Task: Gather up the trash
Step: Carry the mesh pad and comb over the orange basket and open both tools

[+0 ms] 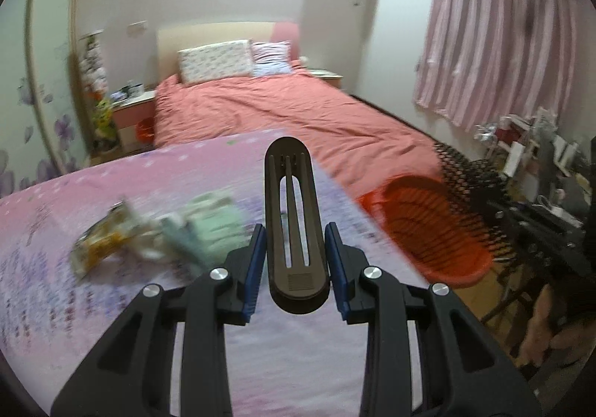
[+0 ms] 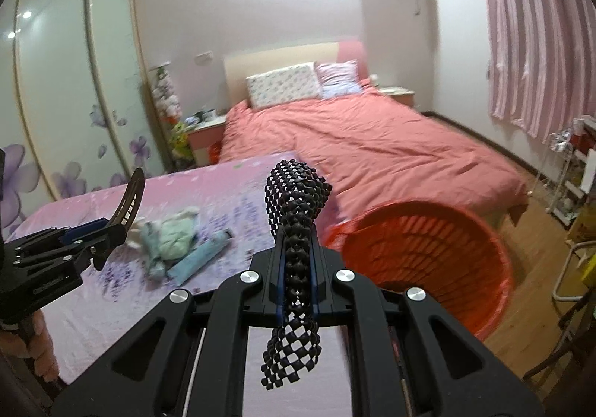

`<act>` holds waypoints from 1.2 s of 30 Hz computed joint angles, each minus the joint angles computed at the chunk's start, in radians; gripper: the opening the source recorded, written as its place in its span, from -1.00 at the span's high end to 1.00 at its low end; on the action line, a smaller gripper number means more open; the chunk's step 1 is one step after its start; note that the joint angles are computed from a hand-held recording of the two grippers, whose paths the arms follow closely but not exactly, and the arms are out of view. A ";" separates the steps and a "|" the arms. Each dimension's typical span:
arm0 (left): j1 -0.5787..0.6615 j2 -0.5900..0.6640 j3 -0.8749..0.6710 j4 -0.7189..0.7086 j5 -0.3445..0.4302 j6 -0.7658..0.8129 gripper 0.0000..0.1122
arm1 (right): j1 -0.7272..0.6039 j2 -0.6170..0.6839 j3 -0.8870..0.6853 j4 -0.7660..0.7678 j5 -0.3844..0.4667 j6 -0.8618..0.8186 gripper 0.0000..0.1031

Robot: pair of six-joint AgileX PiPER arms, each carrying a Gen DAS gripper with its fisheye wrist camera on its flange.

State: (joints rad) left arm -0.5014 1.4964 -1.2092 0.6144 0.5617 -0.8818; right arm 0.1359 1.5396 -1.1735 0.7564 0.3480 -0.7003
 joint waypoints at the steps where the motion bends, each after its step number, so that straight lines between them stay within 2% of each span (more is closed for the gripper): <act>1: -0.013 0.019 -0.023 -0.003 -0.002 0.002 0.42 | -0.010 -0.001 0.003 0.006 -0.011 -0.009 0.81; 8: -0.107 0.205 -0.241 -0.066 -0.010 0.073 0.42 | -0.129 0.051 -0.025 0.209 -0.008 -0.182 0.81; 15: -0.137 0.428 -0.511 -0.229 0.012 0.231 0.42 | -0.232 0.156 -0.100 0.354 0.047 -0.271 0.81; 19: -0.139 0.565 -0.677 -0.329 0.050 0.325 0.42 | -0.269 0.211 -0.133 0.397 0.071 -0.286 0.81; 24: -0.140 0.726 -0.891 -0.400 0.135 0.399 0.42 | -0.288 0.257 -0.156 0.411 0.069 -0.290 0.81; 27: -0.135 0.844 -1.067 -0.421 0.232 0.422 0.39 | -0.293 0.308 -0.201 0.381 0.080 -0.239 0.78; 28: -0.125 0.850 -1.076 -0.423 0.248 0.424 0.37 | -0.294 0.326 -0.217 0.358 0.085 -0.211 0.68; 29: -0.117 0.865 -1.092 -0.425 0.259 0.425 0.21 | -0.298 0.342 -0.236 0.329 0.095 -0.185 0.54; 30: -0.112 0.874 -1.100 -0.417 0.268 0.417 0.01 | -0.293 0.354 -0.249 0.289 0.094 -0.147 0.23; 31: -0.106 0.864 -1.069 -0.396 0.258 0.391 -0.05 | -0.284 0.366 -0.256 0.250 0.084 -0.111 0.04; 36: -0.077 0.779 -0.891 -0.333 0.203 0.329 -0.16 | -0.272 0.355 -0.217 0.194 0.069 -0.052 -0.13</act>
